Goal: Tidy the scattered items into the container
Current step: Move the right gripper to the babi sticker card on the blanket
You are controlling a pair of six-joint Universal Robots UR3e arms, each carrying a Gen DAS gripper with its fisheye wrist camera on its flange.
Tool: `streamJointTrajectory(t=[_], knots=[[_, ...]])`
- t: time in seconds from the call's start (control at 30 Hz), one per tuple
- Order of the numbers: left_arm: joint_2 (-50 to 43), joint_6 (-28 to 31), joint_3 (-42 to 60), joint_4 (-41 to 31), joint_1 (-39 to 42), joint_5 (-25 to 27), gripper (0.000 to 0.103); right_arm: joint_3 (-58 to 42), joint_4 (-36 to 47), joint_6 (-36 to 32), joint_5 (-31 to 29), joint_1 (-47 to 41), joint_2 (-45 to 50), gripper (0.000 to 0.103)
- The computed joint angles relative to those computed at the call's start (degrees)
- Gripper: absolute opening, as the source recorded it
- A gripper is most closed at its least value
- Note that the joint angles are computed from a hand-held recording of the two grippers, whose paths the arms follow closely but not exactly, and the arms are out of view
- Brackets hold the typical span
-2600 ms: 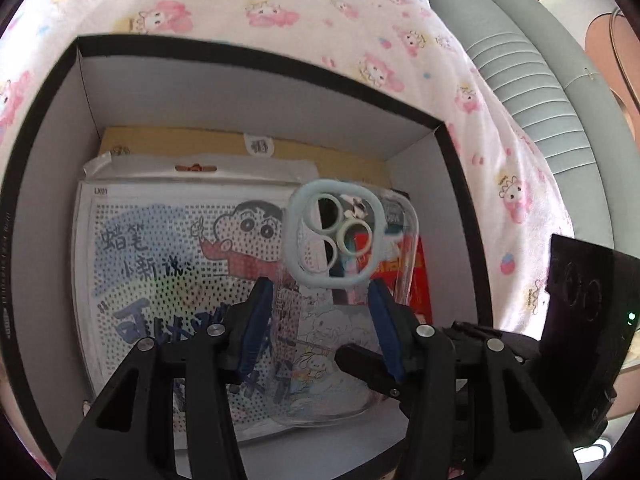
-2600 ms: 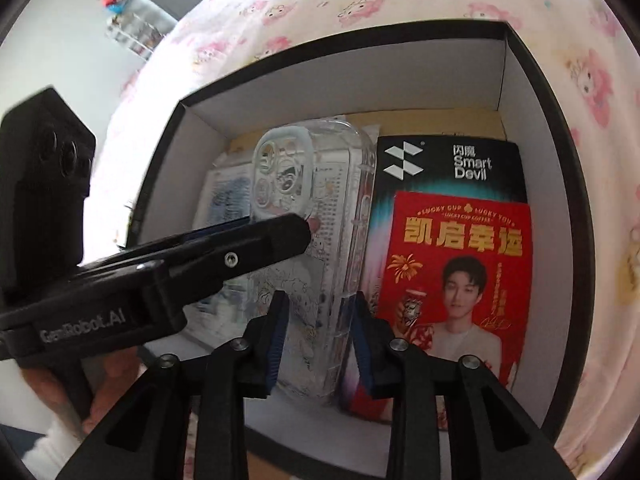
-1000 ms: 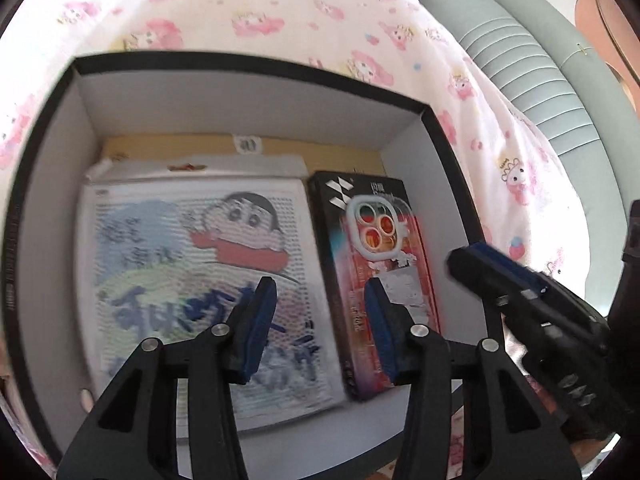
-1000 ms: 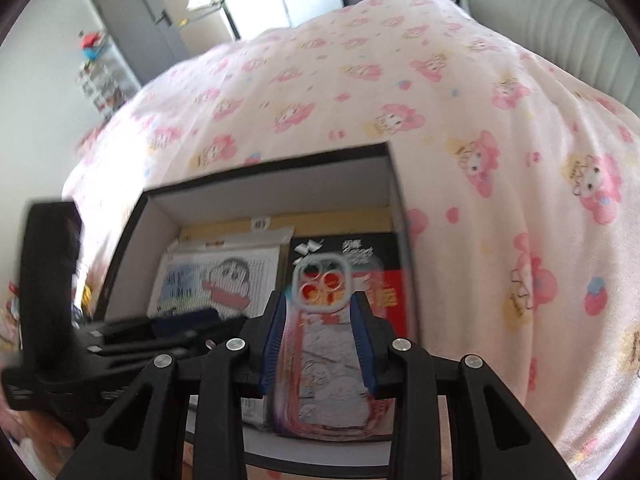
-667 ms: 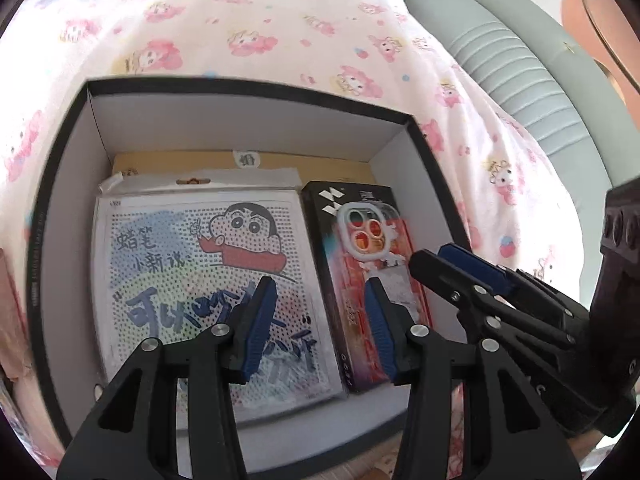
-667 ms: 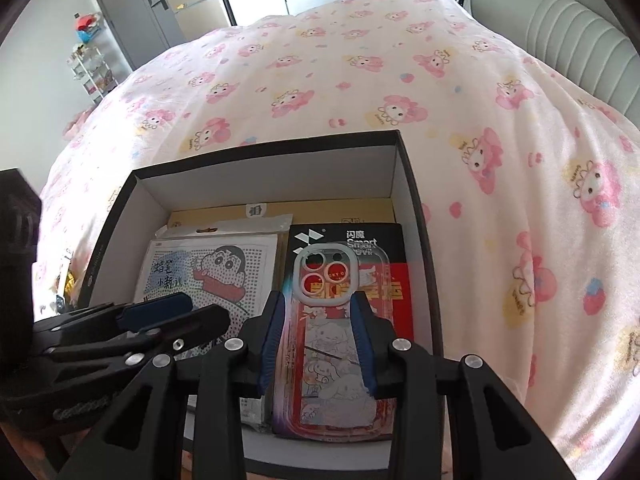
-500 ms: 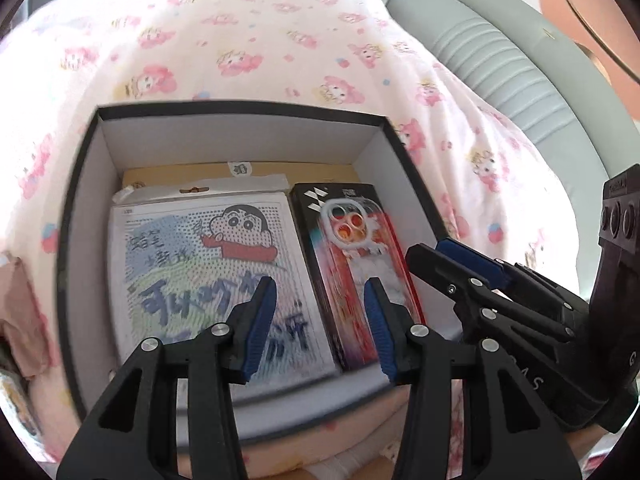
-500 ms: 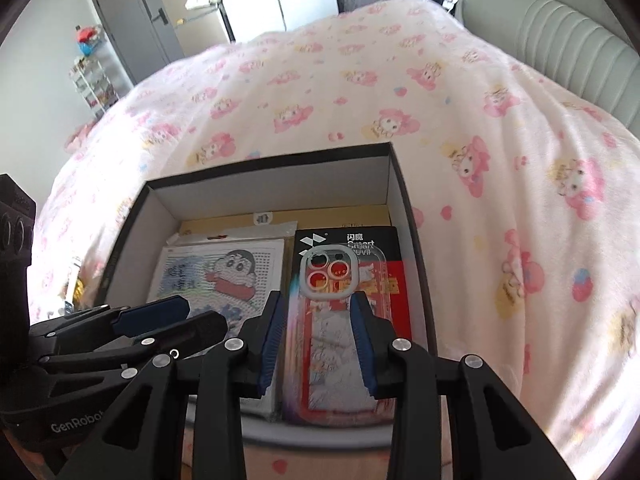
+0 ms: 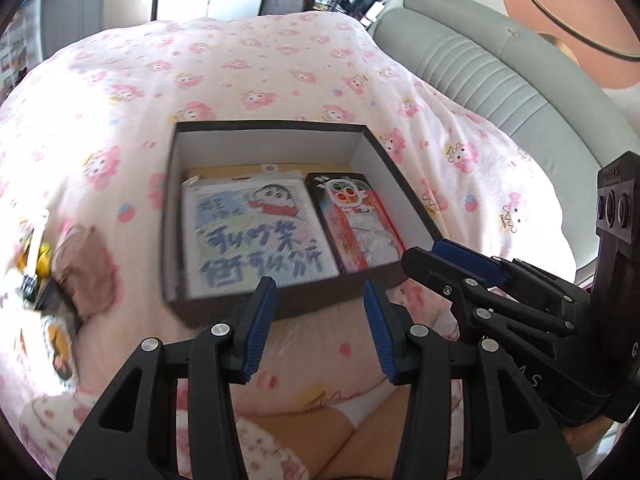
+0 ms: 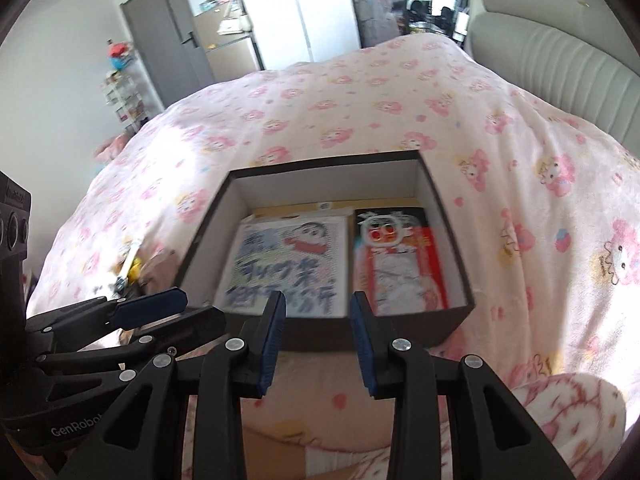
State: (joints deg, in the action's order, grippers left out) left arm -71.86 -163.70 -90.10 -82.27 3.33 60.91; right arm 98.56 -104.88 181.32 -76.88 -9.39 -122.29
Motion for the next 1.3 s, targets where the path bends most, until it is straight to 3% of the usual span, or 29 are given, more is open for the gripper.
streamJointTrajectory(t=[0.27, 0.43, 0.53, 0.67, 0.73, 0.97, 1.13, 1.3], knots=[[12.6, 18.7, -1.4, -22.4, 24.1, -5.9, 0.045, -4.8, -6.6, 8.6, -5.5, 19.4, 11.0, 0.030], [16.5, 36.2, 1.5, -39.9, 46.7, -8.1, 0.045, -14.8, -11.3, 12.4, -8.6, 32.0, 25.8, 0.030], [15.2, 44.5, 3.0, -46.1, 57.9, -8.0, 0.045, -23.2, -12.3, 13.3, -7.4, 37.2, 35.8, 0.030], [12.0, 47.1, 0.1, -42.9, 66.3, -7.4, 0.052, -32.9, -12.0, 12.3, -0.3, 39.5, 47.3, 0.030], [10.2, 43.6, -3.4, -35.5, 67.3, -6.3, 0.053, -36.4, -11.0, 12.4, 3.1, 39.5, 51.9, 0.030], [-2.6, 33.8, -14.1, -15.0, 68.0, -0.9, 0.053, -46.1, -2.5, 11.4, 5.1, 39.1, 64.7, 0.030], [-12.7, 29.5, -14.3, -10.8, 66.9, 0.1, 0.053, -56.3, 5.0, 9.5, 6.2, 38.9, 73.5, 0.030], [-15.3, 33.2, -13.9, -15.8, 66.2, -0.6, 0.052, -70.4, 8.5, 8.2, 3.3, 40.0, 81.3, 0.031]])
